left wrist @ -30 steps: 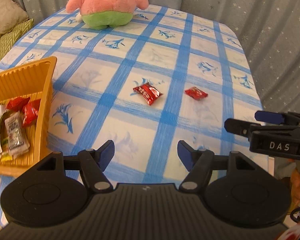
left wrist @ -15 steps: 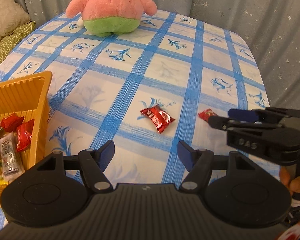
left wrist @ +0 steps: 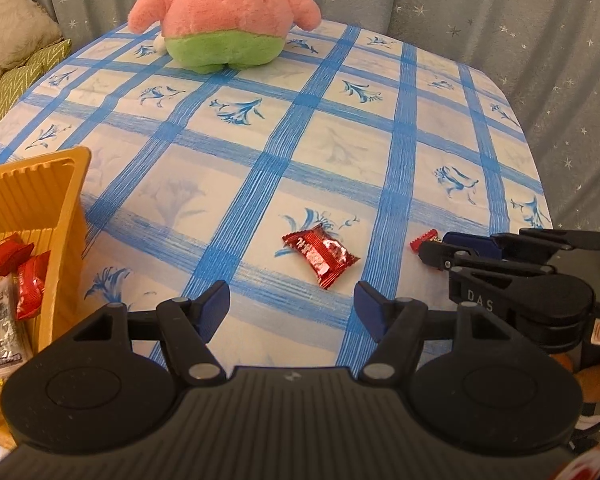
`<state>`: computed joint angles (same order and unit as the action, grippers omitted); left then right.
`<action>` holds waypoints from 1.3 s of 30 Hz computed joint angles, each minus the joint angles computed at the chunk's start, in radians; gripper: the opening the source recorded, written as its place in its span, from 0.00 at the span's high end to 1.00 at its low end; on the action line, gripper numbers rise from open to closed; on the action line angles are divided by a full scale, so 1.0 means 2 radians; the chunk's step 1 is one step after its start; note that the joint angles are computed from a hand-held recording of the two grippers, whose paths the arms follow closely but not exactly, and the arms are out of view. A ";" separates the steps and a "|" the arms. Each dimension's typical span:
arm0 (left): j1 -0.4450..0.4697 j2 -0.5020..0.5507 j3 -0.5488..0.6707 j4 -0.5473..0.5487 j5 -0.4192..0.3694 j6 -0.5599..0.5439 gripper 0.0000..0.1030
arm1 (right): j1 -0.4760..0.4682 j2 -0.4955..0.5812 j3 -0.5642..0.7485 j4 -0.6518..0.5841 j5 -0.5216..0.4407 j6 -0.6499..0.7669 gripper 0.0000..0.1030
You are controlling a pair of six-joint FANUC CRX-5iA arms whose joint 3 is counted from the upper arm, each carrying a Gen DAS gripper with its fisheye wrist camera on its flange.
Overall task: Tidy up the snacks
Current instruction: 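Close the right gripper on one small red candy while the left gripper grasps the other, then carry both small red candies over the orange tray with both grippers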
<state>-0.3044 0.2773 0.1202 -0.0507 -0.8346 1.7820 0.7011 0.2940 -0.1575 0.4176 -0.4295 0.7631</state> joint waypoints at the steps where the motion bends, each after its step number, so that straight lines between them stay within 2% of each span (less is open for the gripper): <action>1: 0.000 0.002 0.000 0.003 0.004 -0.003 0.37 | -0.001 -0.001 -0.002 0.003 0.002 -0.004 0.81; 3: 0.001 0.006 -0.001 0.013 0.011 -0.010 0.42 | -0.003 -0.003 -0.008 0.014 0.006 -0.021 0.81; 13: 0.004 0.043 0.016 0.051 0.032 -0.033 0.46 | -0.017 -0.020 -0.026 0.033 0.013 -0.079 0.81; 23: 0.003 0.069 0.040 0.051 0.025 -0.049 0.69 | -0.023 -0.030 -0.038 0.036 0.010 -0.100 0.81; 27: -0.002 0.068 0.043 0.028 0.022 -0.050 0.77 | -0.022 -0.034 -0.041 0.033 0.012 -0.101 0.81; 39: -0.004 0.039 0.021 0.020 0.022 -0.040 0.79 | -0.012 -0.053 -0.053 0.031 0.023 -0.095 0.81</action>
